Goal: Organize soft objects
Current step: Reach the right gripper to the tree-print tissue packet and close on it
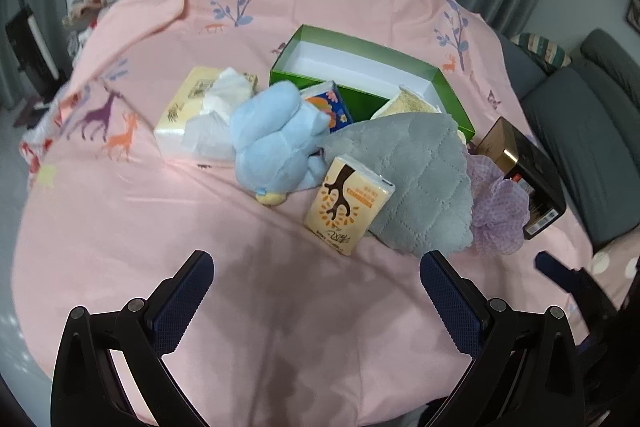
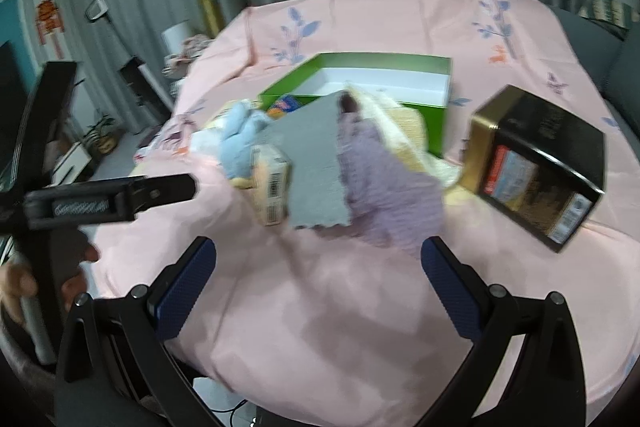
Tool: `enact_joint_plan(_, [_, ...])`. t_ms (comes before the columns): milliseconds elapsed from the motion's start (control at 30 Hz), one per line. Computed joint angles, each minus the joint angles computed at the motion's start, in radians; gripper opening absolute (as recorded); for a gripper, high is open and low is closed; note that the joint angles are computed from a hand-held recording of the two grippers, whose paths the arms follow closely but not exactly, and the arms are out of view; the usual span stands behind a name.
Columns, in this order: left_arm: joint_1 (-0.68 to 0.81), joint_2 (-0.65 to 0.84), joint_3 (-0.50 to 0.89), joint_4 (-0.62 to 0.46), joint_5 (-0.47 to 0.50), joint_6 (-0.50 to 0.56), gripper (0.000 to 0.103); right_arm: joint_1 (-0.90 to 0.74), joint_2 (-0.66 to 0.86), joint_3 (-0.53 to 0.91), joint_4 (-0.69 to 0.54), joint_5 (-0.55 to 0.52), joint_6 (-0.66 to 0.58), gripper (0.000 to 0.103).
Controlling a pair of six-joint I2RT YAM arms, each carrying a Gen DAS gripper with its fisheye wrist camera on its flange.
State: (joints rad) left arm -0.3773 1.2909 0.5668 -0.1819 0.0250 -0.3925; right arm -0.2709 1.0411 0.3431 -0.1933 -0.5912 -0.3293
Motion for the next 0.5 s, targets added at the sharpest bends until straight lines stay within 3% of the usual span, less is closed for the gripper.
enact_joint_plan(200, [0.056,0.025,-0.052,0.102,0.089,0.032,0.103,0.120,0.007,-0.039,0.059,0.008,0.032,0.099])
enact_joint_plan(500, [0.134,0.127,-0.047,0.256,0.244,0.122,0.103,0.286,0.140,-0.026,0.237,0.133,0.138,0.066])
